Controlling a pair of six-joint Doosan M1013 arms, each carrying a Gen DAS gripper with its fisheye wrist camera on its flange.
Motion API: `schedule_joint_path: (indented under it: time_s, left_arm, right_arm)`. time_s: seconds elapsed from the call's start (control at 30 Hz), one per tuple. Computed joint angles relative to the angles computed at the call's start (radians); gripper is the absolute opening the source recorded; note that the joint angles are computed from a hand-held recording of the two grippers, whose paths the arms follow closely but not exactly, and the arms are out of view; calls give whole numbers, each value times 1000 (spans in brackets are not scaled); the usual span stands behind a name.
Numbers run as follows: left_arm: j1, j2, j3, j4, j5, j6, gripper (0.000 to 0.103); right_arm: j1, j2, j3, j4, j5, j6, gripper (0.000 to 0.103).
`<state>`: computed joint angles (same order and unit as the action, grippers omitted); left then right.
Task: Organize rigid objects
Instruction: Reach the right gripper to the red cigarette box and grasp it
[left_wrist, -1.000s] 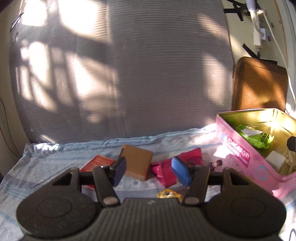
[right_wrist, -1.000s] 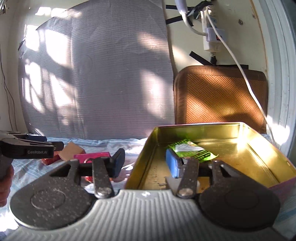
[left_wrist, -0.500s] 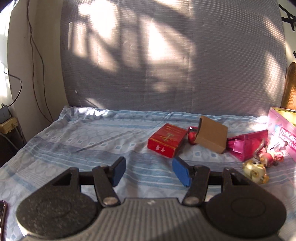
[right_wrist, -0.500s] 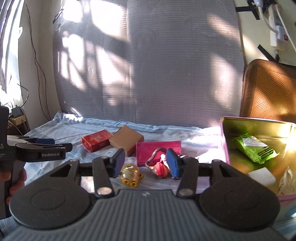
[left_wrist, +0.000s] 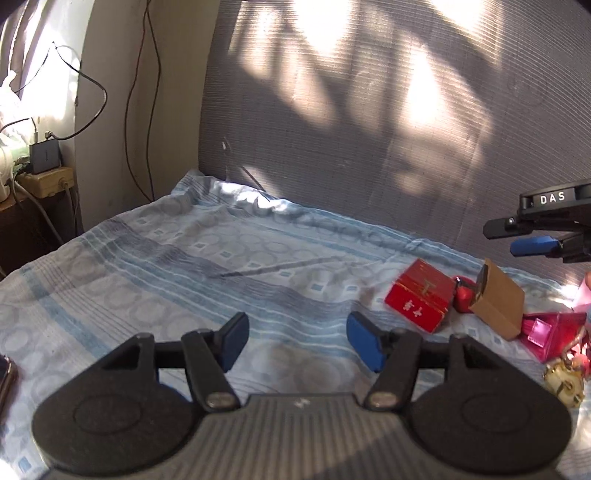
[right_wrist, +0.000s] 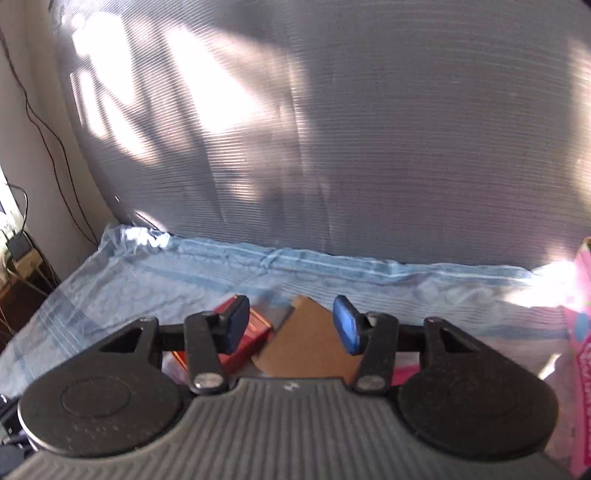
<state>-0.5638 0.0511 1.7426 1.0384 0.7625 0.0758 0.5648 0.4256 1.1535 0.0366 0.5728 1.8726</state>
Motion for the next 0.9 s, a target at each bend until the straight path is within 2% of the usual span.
schedule_joint_path:
  time_s: [0.1,0.27,0.3,0.33,0.4,0.47,0.53,0.57,0.67,0.7,0.8,0.83,0.9]
  left_arm:
    - [17,-7,2,-19,2,-34,61]
    - [28,-11,3,-47,-13,-20,62]
    - [29,-11,4,-51,-13,-22,62]
    - [33,-12,4,-61,-17,-21,62]
    - [40,-15,6,-82,-31,-21,62]
    - [43,-15,6,-90,-28,-28,62]
    - [46,-15,7,-96,-24,-35,62]
    - [48,-16,9,-102,-32,-33,62]
    - [52,-13,9,-159,-79,60,62]
    - [52,-12,9,-180,-102,102,62]
    - [32,-21,27,-142,-172,162,64]
    - [29,-29,36,-173,-219,219,66]
    - [33,-42,42,-368,-302,432,66]
  right_arm:
    - [7,75,-115,130,84,-135,53]
    - [22,210,-319,103,344,-90,53]
    - [22,214,-322,118,362,-93,52]
    - [24,200,-294,134,339,-124,52]
    - [16,170,-244,255,343,-220,50]
    - [20,131,-178,299,350,-289,47]
    - [28,70,-76,314,323,-372,47]
    - [33,32,-15,308,286,-410,47]
    - [32,-90,159,318,220,-475,47]
    - [31,-124,205,312,200,-461,46]
    - [23,-249,377,286,45,-366,47]
    - [24,-285,424,262,-1,-323,47]
    - [33,-352,508,197,-79,-260,49]
